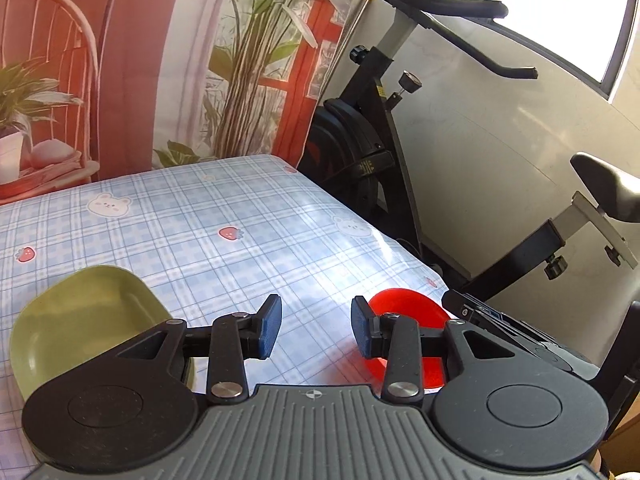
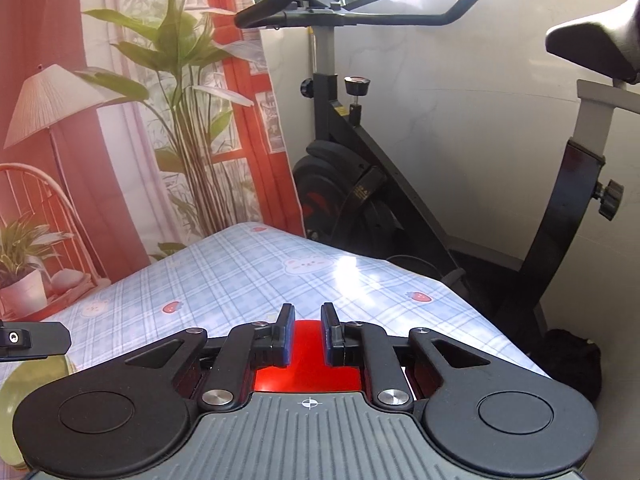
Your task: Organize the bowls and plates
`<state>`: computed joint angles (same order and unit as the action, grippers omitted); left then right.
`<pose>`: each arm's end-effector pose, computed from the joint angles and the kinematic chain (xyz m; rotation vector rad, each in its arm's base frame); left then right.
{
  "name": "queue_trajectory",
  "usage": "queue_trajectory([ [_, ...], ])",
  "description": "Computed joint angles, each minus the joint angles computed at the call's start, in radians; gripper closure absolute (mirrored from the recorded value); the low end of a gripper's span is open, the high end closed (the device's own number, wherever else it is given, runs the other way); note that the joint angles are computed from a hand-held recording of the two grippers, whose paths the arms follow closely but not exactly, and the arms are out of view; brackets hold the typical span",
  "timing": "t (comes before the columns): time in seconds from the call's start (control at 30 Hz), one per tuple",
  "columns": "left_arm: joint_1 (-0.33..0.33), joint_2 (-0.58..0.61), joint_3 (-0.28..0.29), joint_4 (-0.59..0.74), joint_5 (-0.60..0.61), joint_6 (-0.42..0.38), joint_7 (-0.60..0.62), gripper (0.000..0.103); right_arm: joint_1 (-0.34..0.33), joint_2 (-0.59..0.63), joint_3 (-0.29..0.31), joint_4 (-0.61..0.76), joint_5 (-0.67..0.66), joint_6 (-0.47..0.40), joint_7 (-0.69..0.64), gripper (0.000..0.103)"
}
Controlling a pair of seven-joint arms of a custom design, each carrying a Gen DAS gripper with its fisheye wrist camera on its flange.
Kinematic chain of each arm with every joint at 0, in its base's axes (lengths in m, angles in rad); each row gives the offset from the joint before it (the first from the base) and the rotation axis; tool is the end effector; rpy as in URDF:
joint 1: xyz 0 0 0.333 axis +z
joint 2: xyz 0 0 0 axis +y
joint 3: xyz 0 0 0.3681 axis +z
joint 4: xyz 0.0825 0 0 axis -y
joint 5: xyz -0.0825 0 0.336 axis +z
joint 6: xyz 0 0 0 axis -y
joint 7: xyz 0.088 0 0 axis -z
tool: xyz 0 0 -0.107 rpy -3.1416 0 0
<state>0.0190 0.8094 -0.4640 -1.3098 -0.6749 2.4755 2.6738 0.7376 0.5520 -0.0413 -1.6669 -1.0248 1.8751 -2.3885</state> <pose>0.7395 -0.2166 0.3914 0.9622 -2.6494 1.3452 0.5372 0.3709 0.3664 -0.5680 2.4244 -1.2214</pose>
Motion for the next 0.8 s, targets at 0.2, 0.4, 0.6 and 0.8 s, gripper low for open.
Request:
queue_trajectory([
  [0.2,-0.037,0.018,0.000,-0.028,0.032,-0.004,0.012,0.063,-0.005,-0.016,0.009,-0.052,0.030,-0.006,0.038,0.086],
  [0.4,-0.078,0.043,0.017,-0.025,0.085,-0.001,-0.019,0.063,-0.024,-0.046,0.024,-0.126,0.040,0.058,0.096,0.086],
  [0.6,-0.103,0.078,0.026,0.014,0.126,-0.011,-0.088,0.064,-0.042,-0.061,0.031,-0.166,0.038,0.134,0.123,0.087],
  [0.8,-0.109,0.096,0.026,0.045,0.162,-0.026,-0.128,0.092,-0.049,-0.070,0.029,-0.192,0.015,0.191,0.142,0.097],
])
